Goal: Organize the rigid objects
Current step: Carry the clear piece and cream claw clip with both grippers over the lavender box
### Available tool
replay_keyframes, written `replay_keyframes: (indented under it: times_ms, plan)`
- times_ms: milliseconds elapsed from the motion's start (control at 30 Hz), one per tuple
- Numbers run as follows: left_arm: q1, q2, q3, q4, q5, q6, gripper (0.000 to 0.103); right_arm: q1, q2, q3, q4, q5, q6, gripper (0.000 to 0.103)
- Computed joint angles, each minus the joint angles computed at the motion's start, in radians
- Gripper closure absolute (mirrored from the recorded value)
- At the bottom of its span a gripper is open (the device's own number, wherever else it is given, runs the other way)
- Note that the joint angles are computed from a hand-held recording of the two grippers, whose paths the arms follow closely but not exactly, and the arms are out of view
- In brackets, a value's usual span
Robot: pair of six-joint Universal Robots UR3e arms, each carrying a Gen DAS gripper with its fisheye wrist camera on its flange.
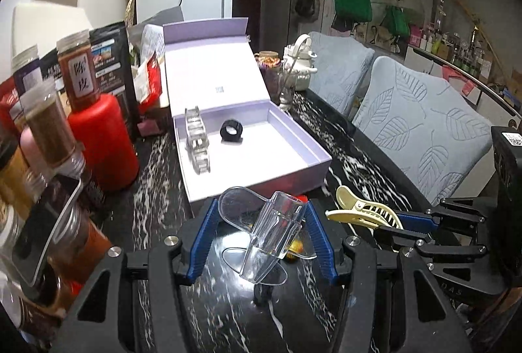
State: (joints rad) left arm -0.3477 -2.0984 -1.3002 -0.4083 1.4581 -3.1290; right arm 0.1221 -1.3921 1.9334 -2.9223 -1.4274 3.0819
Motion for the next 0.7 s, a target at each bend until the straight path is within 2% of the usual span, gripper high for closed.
replay_keyframes:
  times_ms: [467,700]
  plan:
    - [0.025,-0.175,0.343,-0.092,-0.034,0.036,0.049,-0.017,0.101,-0.243,0.098,0.0,-0.025,0.084]
    - [0.039,-0.322,0.629,-0.198,-0.044,0.042,0.049,-0.029,0.183,-0.393,0.146,0.006,-0.04,0.084]
